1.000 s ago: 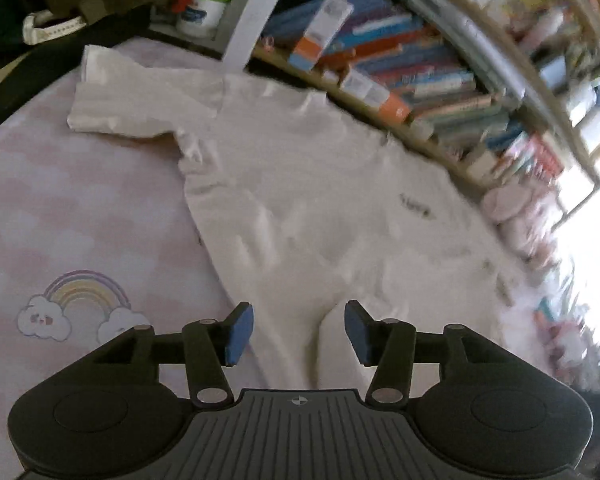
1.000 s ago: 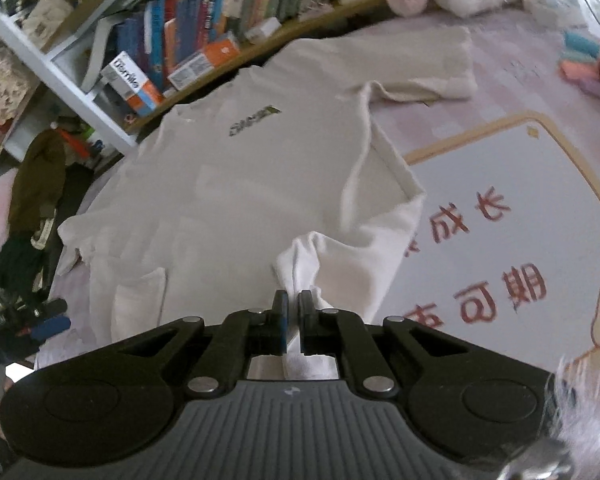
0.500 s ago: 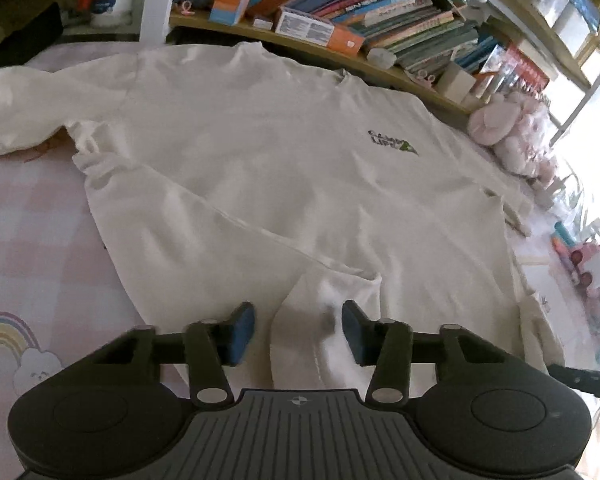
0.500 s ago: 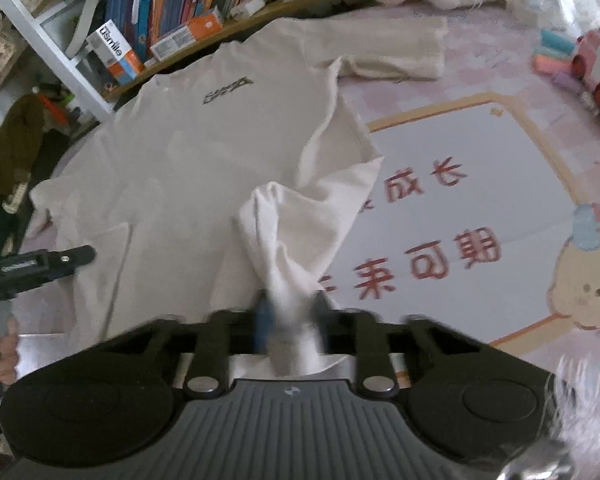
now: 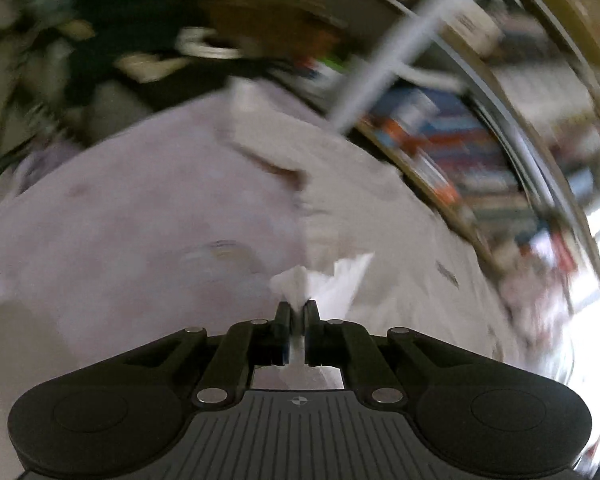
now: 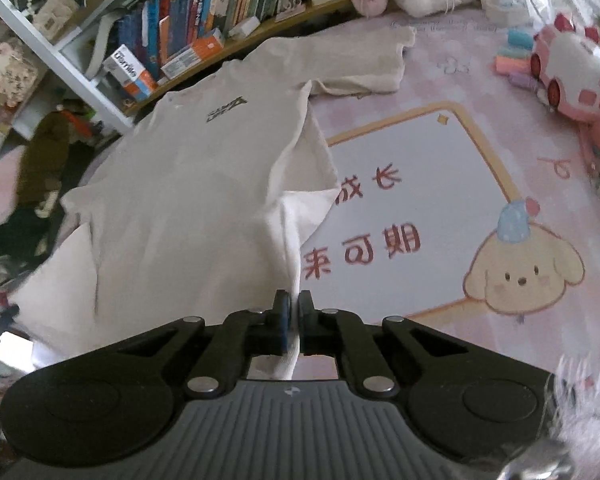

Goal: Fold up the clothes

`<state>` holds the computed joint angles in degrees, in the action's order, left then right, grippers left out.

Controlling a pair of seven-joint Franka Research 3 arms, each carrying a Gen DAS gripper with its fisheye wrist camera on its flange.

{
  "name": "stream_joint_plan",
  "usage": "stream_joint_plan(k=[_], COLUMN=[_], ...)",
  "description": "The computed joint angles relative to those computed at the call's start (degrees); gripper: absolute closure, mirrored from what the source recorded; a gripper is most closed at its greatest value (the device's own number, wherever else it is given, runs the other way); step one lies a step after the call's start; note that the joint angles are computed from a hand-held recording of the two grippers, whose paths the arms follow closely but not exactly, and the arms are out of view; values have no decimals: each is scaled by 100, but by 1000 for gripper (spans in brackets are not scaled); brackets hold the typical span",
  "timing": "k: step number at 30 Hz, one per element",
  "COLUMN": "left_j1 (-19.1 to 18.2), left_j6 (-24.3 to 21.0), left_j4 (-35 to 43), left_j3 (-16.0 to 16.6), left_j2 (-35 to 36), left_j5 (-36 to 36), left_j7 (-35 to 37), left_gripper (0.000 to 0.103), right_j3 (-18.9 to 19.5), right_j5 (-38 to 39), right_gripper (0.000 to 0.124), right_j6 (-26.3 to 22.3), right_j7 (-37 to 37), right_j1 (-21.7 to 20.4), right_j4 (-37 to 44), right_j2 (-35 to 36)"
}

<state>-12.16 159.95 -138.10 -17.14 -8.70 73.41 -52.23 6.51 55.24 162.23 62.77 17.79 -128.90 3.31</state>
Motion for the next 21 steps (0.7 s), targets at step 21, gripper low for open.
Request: stream_joint_plan(k=[21], left_j1=[-703], left_j6=[-2283], left_j4=[-769], left_j3=[-699], left_j2=[-966], left_j5=[-2054], left_j7=[-674], left_gripper=[95], right_j3=[-242], right_j5=[212], right_gripper=[118], right_j6=[-800], right_j7=[-946], right_j1=[-185], right_j4=[-303], right_j2=[-391])
